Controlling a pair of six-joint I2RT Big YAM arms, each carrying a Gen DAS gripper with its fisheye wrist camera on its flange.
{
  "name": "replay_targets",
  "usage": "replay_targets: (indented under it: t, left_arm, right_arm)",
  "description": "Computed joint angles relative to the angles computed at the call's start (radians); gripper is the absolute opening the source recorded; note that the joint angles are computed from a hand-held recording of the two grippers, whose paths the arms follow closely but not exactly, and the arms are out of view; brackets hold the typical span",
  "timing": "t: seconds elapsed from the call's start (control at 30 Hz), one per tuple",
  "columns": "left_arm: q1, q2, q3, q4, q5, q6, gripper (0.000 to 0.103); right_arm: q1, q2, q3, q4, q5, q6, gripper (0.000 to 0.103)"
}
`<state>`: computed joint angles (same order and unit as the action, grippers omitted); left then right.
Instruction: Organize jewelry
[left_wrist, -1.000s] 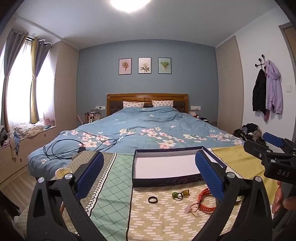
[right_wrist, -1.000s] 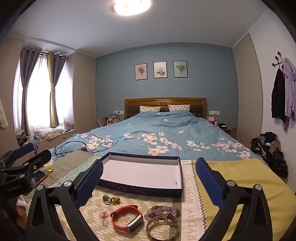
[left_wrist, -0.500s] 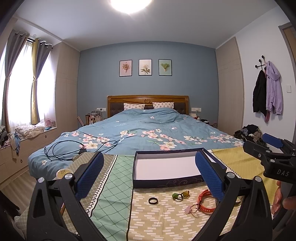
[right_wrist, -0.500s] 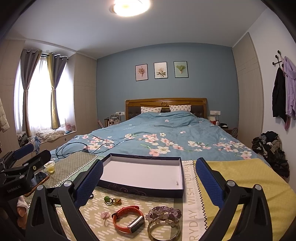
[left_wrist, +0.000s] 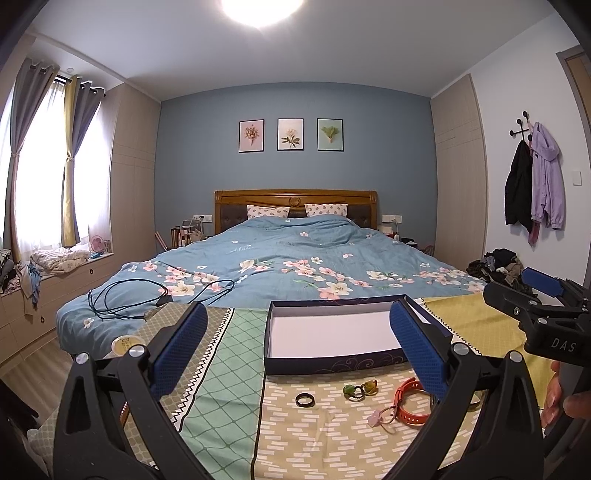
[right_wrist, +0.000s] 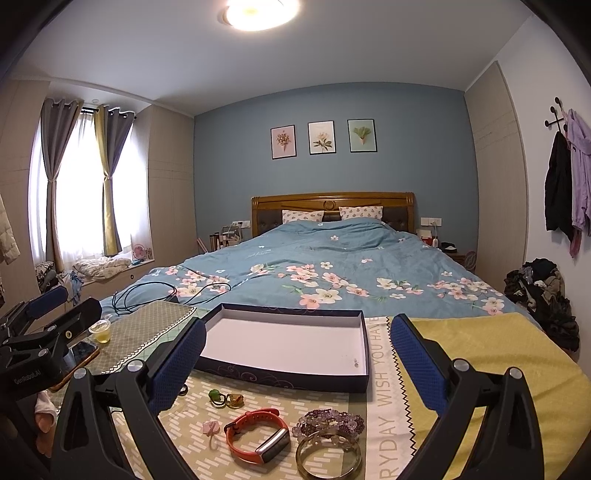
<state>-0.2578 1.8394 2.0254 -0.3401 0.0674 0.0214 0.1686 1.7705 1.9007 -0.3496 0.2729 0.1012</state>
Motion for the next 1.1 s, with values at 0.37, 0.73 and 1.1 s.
replay_targets:
  t: [0.37, 0.73, 1.1]
  left_arm:
    - [-0.002, 0.003, 0.004, 0.002, -0.001, -0.002, 0.097]
    - [-0.004, 0.007, 0.011, 0.000, -0.004, 0.000, 0.097]
    - [-0.004, 0.012, 0.016, 0.000, -0.001, 0.000, 0.097]
  right_arm:
    - [0.000, -0.002, -0.005, 0.004, 0.000, 0.004, 0.097]
    - [-0.001, -0.009, -0.015, 0.008, -0.004, 0.006, 0.097]
    - [-0.006, -0.004, 0.001, -0.007, -0.012, 0.009, 0.097]
